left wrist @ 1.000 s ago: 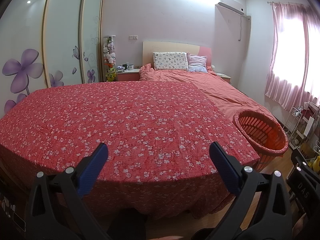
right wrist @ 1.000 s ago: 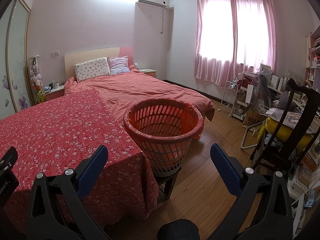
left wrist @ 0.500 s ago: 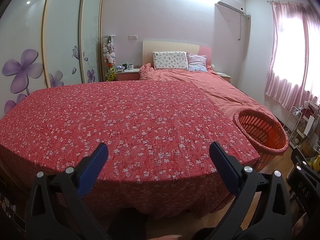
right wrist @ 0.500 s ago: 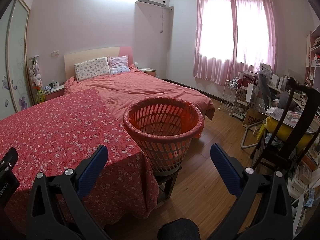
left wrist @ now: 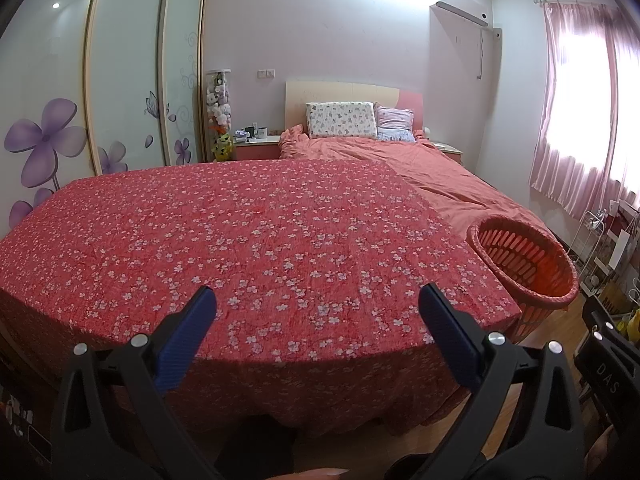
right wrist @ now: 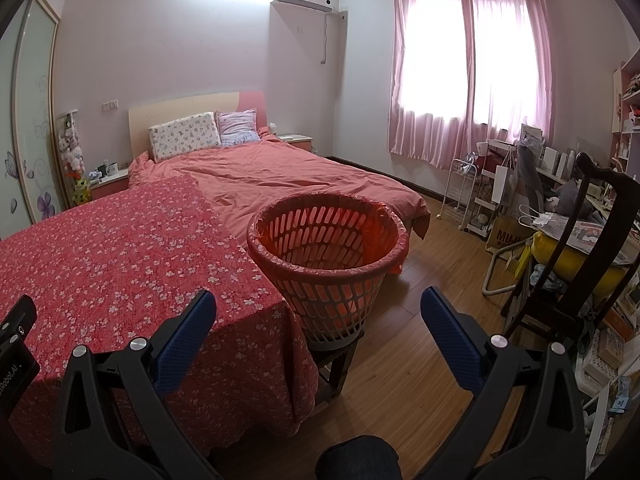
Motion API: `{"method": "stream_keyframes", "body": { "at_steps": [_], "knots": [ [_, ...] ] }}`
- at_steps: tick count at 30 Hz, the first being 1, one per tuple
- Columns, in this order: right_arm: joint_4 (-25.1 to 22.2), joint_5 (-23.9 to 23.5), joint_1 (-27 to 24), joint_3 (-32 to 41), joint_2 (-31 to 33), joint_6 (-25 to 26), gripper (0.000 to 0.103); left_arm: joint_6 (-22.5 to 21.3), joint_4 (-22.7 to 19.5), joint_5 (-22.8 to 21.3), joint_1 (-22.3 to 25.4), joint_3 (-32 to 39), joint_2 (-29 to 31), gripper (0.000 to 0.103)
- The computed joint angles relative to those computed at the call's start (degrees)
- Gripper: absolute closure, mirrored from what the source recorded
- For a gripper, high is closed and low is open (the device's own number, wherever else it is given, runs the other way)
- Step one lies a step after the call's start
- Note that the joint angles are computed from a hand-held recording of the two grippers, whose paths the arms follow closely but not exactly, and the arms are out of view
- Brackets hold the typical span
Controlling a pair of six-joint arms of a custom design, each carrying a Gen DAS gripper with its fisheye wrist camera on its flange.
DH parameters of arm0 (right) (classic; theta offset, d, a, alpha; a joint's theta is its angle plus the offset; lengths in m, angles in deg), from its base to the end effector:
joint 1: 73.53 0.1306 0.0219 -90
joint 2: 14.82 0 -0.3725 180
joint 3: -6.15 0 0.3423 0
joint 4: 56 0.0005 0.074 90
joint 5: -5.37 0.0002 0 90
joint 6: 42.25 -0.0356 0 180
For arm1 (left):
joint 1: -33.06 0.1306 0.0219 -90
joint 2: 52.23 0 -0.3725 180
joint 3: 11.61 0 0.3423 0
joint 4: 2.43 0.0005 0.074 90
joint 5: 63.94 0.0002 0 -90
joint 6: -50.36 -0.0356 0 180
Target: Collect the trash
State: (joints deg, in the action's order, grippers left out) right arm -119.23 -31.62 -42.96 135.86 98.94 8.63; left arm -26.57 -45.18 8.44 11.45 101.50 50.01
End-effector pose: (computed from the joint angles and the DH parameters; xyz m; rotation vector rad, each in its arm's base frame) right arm 0.5018 0.2628 0.4954 0.5411 1.9764 -0.3737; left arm 0.4952 -0.1851 0.5020 -0.0239 2.0984 -0.0369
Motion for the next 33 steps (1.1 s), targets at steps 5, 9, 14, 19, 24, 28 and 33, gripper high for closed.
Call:
{"method": "stream_keyframes", "body": {
  "at_steps": [5,9,14,19,24,28,33],
  "knots": [
    [0.04,0.08,0.20,-0.37,0.00,-0.38,0.002,-0.03,0.06,0.00,0.02,-0.06,0.01,0.004],
    [-0.21,0.19,0.39,-0.32,0.05,-0.70,0.002,-0.01,-0.02,-0.03,0.00,0.10,0.10,0.004],
    [-0.09,-0.01,0.14,-0.20,0.01,-0.34,0.002,-0.09,-0.01,0.15,0.15,0.02,0.05,0.004],
    [-0.26,-0.02,0.18,-0.10,0.06,-0.48,0.002,-0.15,0.03,0.20,0.22,-0.08,0.01,0.004],
    [-0.34,-0.11,0.09,0.06,0.08,-0.41,0.002,-0.31,0.20,0.42,0.52,-0.43,-0.06,0.004],
    [-0.37,-0.10,0.10,0.12,0.10,-0.39,0.002,-0.59,0.53,0.14,0.62,-0.90,-0.28,0.004],
    [-0.30,0.00,0.31,-0.19,0.11,-0.73,0.002,-0.75,0.27,0.03,0.64,-0.53,-0.12,0.004]
  ]
}}
